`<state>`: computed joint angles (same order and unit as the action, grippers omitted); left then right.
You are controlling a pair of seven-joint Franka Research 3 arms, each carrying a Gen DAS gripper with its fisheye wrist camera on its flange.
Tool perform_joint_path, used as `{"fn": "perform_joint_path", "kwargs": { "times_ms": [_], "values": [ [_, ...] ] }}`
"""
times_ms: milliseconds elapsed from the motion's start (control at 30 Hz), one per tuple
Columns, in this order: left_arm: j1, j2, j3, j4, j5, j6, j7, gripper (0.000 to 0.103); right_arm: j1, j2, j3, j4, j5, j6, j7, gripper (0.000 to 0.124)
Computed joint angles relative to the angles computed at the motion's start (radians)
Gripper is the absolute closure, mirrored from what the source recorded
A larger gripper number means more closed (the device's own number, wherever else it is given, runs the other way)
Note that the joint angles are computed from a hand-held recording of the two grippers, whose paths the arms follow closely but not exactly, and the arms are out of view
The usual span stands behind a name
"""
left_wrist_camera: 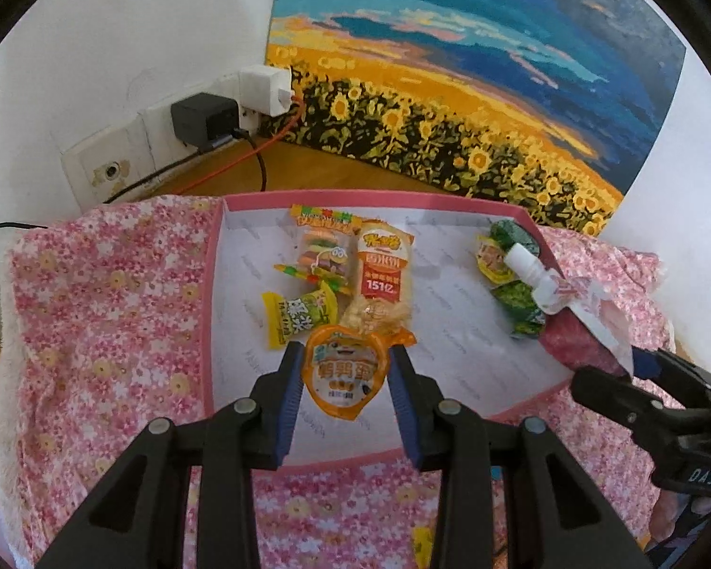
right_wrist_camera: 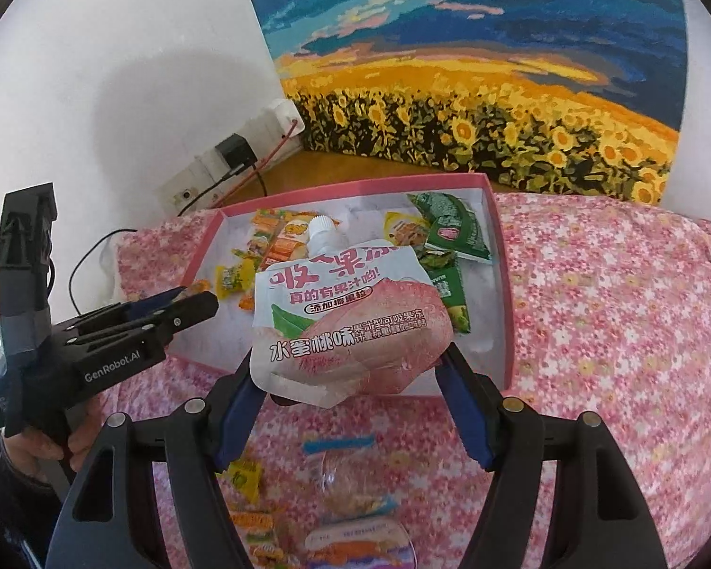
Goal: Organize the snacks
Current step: 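Carry the jelly cup with the left tool while the right tool carries the pink pouch to the tray, then open the left tool over the tray while the right tool releases the pink pouch there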
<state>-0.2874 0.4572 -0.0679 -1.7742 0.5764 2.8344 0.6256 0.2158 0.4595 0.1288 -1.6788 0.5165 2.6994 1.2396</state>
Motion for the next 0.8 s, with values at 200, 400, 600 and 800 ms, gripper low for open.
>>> {"fn": "perform_joint_path", "kwargs": {
  "times_ms": [200,400,600,800],
  "values": [
    [-0.001,0.032,0.006,0.026,-0.004,-0.006,0.003,0.066,0.024,0.062,-0.024,0.075,-0.051,-0.047,0.064,0.052],
    [0.005,0.06,0.008,0.047,-0.02,-0.001,0.008,0.066,0.035,0.119,-0.042,0.143,-0.108,-0.09,0.127,0.052],
    [0.011,0.087,0.003,0.079,-0.039,-0.008,0.037,0.066,0.034,0.142,-0.039,0.169,-0.133,-0.094,0.136,0.052],
    [0.025,0.11,-0.001,0.113,-0.064,-0.027,0.076,0.065,0.036,0.163,-0.042,0.194,-0.152,-0.098,0.15,0.051]
  ]
}}
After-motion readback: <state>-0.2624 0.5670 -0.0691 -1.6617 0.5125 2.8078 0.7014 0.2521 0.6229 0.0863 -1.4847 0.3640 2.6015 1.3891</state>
